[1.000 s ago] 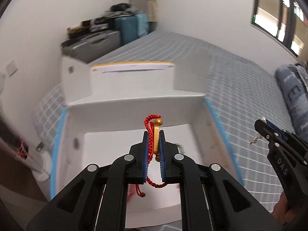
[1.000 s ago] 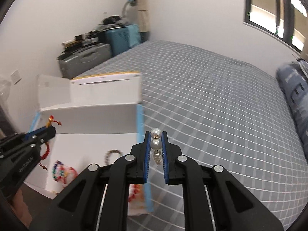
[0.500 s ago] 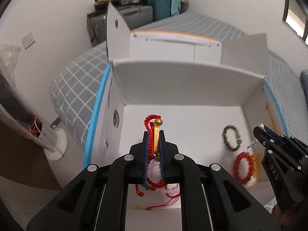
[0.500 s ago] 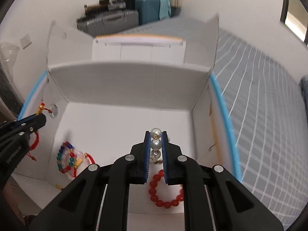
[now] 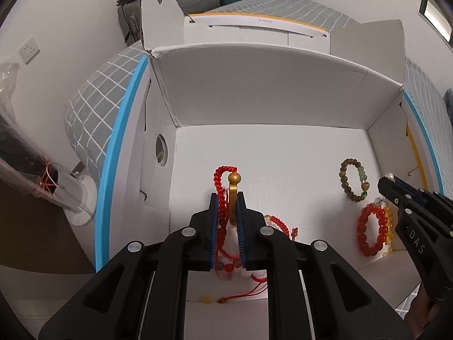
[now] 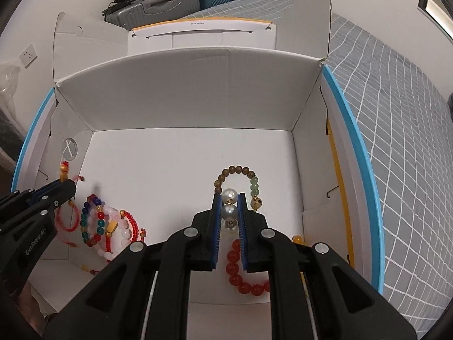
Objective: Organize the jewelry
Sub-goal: 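Carry both items into the white box and open both tools, then withdraw both tools up and away from the box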
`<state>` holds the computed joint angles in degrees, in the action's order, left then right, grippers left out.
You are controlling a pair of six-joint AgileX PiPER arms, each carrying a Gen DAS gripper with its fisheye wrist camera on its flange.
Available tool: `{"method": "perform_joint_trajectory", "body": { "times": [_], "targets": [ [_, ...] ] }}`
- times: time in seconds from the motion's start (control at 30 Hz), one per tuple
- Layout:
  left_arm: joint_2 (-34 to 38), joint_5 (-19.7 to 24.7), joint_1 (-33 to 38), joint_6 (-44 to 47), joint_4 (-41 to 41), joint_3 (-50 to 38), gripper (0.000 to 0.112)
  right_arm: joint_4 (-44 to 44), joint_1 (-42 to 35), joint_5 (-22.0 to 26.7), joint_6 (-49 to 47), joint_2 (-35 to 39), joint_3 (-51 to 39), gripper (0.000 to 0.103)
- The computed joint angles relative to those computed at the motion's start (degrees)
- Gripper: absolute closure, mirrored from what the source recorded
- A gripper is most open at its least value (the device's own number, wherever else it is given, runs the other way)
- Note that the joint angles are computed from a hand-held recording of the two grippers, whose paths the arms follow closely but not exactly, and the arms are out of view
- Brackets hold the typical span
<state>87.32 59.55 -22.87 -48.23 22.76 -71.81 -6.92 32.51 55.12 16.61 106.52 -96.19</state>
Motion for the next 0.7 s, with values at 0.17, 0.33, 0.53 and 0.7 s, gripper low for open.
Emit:
{"method": "perform_joint_trajectory", "body": {
  "times": [0.17, 0.33, 0.53, 0.7],
  "targets": [
    [0.1, 0.3, 0.4, 0.2, -0.5, -0.5, 0.088, 0.6, -0.3, -0.5, -0.6, -0.4, 0.2, 0.089],
    [-0.7, 0.9, -0.4, -1.2, 0.5, -1.0, 0.068, 2.3, -1.0, -2.8, -1.4, -2.1, 1.8, 0.058],
    [-3.6, 3.3, -4.9, -6.6, 6.4, -1.0, 0.042, 1.3, -1.1, -7.3, -0.1, -8.5, 6.5, 0.030],
    [-8.6, 4.6, -9.0, -11.2, 10.5, 1.1, 0.026, -1.7, -1.2, -11.2, 3.6, -15.8, 12.2, 0.010]
  ]
}}
